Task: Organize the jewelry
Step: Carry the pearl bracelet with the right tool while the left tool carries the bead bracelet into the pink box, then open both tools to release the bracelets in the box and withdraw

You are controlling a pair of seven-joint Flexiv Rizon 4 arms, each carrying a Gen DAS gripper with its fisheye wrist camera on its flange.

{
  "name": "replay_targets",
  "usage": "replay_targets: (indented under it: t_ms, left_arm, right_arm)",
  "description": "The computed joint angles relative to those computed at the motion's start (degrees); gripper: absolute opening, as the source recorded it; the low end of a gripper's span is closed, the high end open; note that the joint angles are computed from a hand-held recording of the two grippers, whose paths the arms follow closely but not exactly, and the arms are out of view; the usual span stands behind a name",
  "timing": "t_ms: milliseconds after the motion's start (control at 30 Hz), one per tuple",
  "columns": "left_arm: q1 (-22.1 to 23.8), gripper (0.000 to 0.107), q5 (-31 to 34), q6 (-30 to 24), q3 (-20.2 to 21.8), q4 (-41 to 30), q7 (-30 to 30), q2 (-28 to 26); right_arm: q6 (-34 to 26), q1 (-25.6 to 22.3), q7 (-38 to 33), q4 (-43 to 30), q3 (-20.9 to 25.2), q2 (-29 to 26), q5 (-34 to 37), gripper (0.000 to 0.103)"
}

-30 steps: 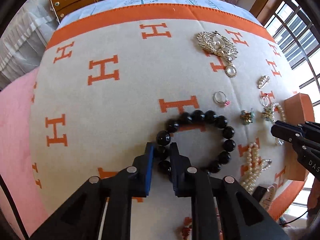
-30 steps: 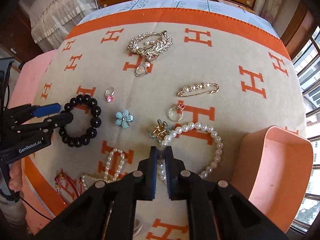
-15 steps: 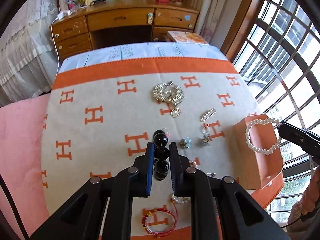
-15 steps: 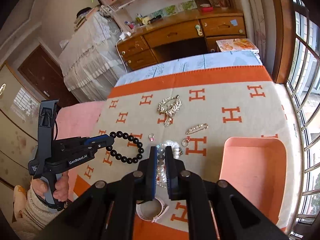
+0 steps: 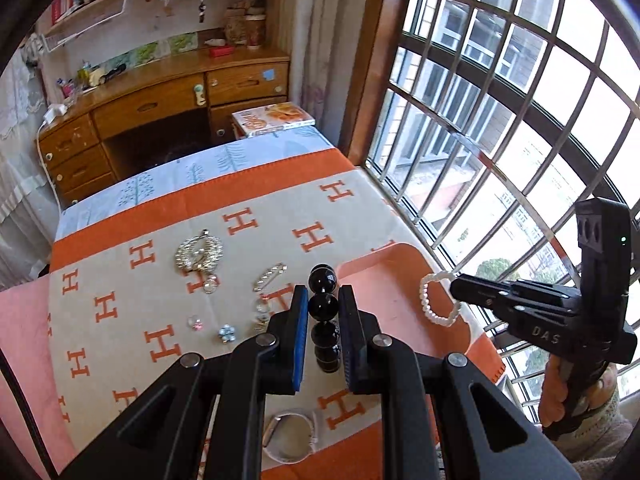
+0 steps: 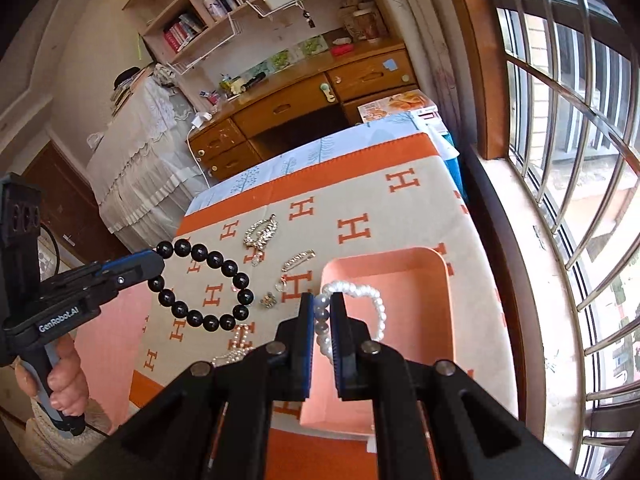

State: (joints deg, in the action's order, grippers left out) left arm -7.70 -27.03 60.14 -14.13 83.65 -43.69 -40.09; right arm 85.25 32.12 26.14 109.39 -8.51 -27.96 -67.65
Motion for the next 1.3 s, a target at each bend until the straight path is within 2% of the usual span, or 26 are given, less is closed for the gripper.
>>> replay_targets:
  t_ms: [200,367,467,633,733,800,867,933,967,1100,1300]
  left_arm:
    - [-4.2,0.013,3.1,-1.4,0.0,-2.1,-0.6,-1.9]
    - [-6.3,0.013,4.5,-3.5,-0.1,-4.7,-0.7,-4.4]
    - [-7.9,0.013,5.9,-5.1,0.8,-8.2,-1.5,-7.4]
    - [-11.4,0.013,10.7,-5.7,5.0,-16.1,-5.6,-13.8]
    - [-12.0,0.014,12.8,-6.9,6.3,-19.6,-7.8,-16.5]
    - [-11.4,0.02,13.1,-7.0,5.8,-19.9,-8.3,-17.0]
    - [-10.8,0.034,13.0,-6.2,4.9,-19.0,-8.0,-16.7]
    - [-10.2,0.045,12.8,-4.7,4.3,-17.5,-7.7,-16.0]
    - [-9.8,0.048,12.6,-4.0,3.9,-16.8,-7.6,-15.7]
    - [-8.5,0.049,11.3,-4.1,2.6,-15.4,-6.7,-15.0]
    - [-8.2,0.049,10.5,-4.8,3.1,-15.3,-7.9,-14.7]
  right_arm:
    - [1.5,-0.2,1.0,4.0,0.1,-0.1,1.0,0.008]
    - [-2.8,0.6,-2.0,5.0,1.3,0.0,3.2,0.008]
    - [-0.6,-0.6,-6.3,4.0,3.3,-2.1,6.4,0.008]
    - [4.1,-1.9,-12.5,3.1,5.8,-5.4,13.8,0.01]
    - [6.9,0.0,-12.7,4.2,3.5,-5.4,15.5,0.023]
    - [9.4,4.7,-10.8,5.9,-2.4,-4.7,15.5,0.032]
    - [11.0,8.0,-10.2,7.2,-6.4,-4.2,16.3,0.032]
    - [11.7,9.8,-10.5,7.9,-8.4,-4.0,17.6,0.032]
    - [11.8,10.1,-11.0,8.0,-8.6,-4.1,18.3,0.032]
    - [11.6,9.8,-13.3,7.7,-7.5,-4.5,21.3,0.032]
    - [10.8,11.0,-17.0,7.4,-7.3,-4.5,25.1,0.032]
